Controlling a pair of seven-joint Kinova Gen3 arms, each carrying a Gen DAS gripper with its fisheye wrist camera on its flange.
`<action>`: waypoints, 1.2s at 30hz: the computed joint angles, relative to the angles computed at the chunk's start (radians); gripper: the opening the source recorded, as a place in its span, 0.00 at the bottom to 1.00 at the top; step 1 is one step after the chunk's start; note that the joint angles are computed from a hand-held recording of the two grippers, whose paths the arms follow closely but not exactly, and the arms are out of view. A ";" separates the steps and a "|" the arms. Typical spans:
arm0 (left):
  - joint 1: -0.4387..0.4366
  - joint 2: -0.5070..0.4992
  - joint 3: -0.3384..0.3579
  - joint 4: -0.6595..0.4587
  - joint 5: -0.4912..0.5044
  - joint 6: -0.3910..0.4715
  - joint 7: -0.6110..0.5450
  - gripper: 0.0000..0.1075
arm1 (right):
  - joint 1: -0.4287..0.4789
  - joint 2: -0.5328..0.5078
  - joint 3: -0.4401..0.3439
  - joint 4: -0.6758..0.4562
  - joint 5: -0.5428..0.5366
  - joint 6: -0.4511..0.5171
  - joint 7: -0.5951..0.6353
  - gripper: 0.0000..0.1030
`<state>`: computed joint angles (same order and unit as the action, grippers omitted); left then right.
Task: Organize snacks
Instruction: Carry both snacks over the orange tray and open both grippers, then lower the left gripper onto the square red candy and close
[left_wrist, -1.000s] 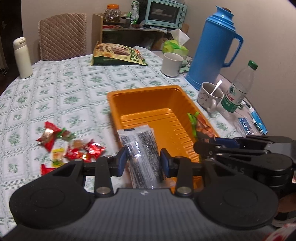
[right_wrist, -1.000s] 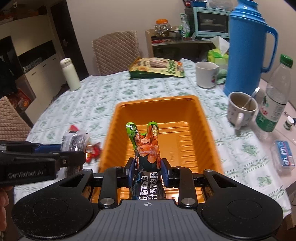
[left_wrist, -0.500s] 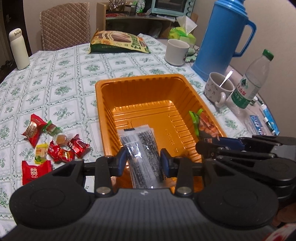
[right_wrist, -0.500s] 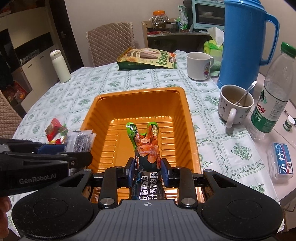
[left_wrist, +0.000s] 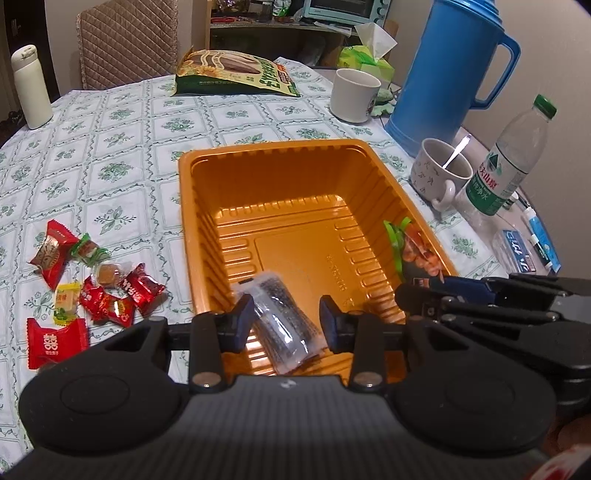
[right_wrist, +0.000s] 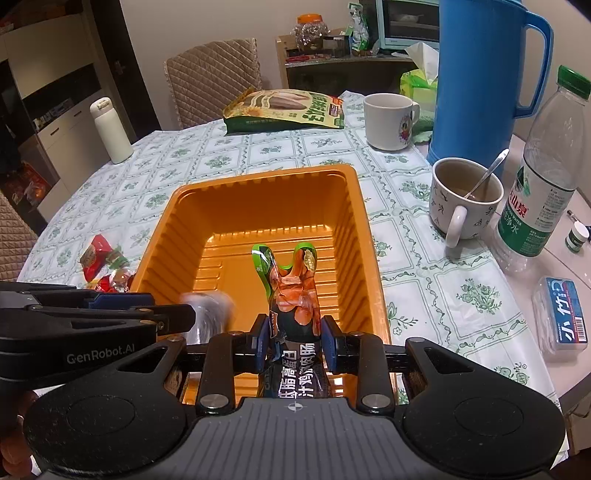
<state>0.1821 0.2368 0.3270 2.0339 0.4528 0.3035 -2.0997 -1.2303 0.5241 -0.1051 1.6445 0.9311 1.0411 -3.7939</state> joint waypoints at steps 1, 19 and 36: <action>-0.014 -0.001 0.007 0.000 0.010 0.007 -0.011 0.33 | 0.000 -0.001 0.000 0.001 0.000 -0.001 0.000 0.29; -0.105 -0.064 -0.029 0.045 0.266 0.095 -0.267 0.39 | 0.013 0.005 0.020 0.008 0.026 -0.076 -0.024 0.30; -0.148 -0.161 -0.226 0.094 0.345 0.228 -0.392 0.52 | -0.055 0.000 -0.008 -0.045 0.003 0.063 -0.123 0.66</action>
